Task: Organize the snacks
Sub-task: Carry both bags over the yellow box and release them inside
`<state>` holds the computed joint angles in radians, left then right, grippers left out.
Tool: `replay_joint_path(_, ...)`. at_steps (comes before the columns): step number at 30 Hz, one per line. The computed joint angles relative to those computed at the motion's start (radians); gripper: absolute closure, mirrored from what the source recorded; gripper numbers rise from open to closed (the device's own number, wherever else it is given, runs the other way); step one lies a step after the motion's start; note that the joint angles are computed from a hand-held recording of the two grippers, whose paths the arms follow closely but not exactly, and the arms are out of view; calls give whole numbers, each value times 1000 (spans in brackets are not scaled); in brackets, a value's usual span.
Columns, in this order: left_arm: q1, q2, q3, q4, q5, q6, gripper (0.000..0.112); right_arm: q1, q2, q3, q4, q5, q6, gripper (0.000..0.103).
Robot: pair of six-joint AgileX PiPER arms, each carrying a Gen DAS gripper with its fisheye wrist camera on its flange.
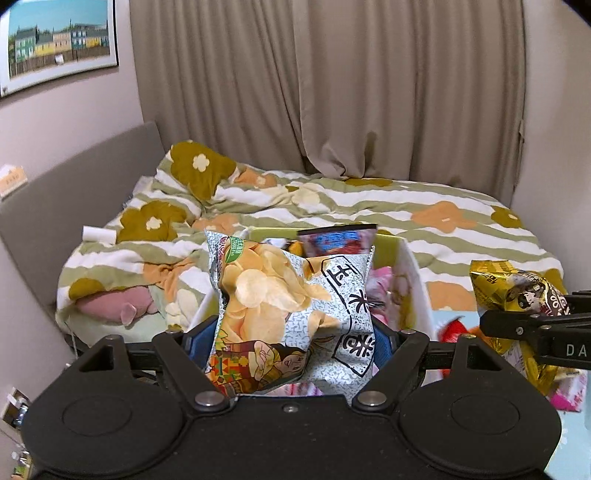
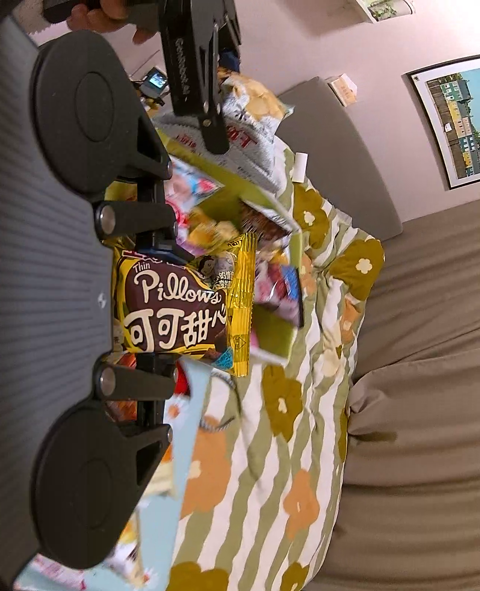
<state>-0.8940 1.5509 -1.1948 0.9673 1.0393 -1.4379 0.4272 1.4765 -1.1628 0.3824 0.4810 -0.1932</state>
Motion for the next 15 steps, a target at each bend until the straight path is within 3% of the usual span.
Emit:
replay_joint_path(8,285,-2,44,-169,-318,250,28,162,209,-257,-385,28,493,47)
replay_joint_path(12,364,31,42,-274,-402,377,14,204,272,-336,-528,74,684,47)
replay_joint_path(15,395,35,63,-320,-443,457,12,231,314,-388,-607,114,804,47)
